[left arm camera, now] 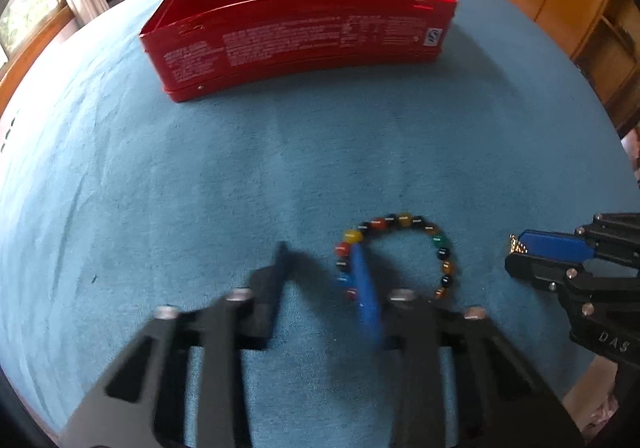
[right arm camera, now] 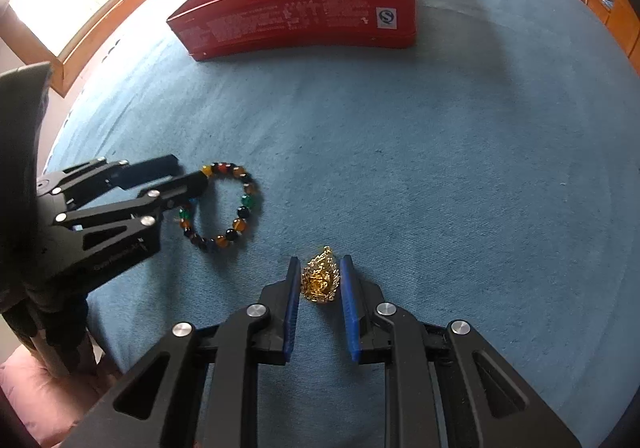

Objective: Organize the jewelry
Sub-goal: 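Grasp the multicolour bead bracelet with the left tool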

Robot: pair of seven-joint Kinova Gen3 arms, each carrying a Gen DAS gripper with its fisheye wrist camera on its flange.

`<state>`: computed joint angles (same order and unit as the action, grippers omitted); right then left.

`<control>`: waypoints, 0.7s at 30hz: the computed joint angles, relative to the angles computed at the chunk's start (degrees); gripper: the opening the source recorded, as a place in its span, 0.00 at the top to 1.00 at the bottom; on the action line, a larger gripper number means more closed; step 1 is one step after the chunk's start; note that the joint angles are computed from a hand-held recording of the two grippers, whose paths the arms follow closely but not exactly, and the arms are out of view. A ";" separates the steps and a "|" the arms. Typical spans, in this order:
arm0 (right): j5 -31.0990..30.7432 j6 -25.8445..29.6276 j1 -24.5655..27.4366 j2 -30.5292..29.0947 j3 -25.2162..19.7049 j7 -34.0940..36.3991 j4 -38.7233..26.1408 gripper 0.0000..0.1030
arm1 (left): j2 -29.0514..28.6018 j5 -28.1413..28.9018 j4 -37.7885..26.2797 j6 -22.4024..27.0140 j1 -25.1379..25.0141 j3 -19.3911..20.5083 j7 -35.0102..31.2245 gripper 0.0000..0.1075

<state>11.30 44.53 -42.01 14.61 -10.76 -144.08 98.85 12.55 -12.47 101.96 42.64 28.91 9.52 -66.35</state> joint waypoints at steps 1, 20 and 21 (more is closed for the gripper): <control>0.00 -0.17 0.03 -0.21 0.01 -0.06 0.26 0.81 | 0.00 0.49 -0.04 0.06 -0.32 0.04 -0.34 0.94; 1.19 0.86 -0.23 -2.16 -0.76 -0.40 -0.59 0.81 | -9.22 13.89 7.42 -5.45 -9.27 0.55 -10.76 0.94; 1.37 1.11 -0.32 -2.34 -0.77 -0.49 -0.68 0.81 | -9.75 14.21 7.55 -5.61 -9.06 0.29 -11.15 0.94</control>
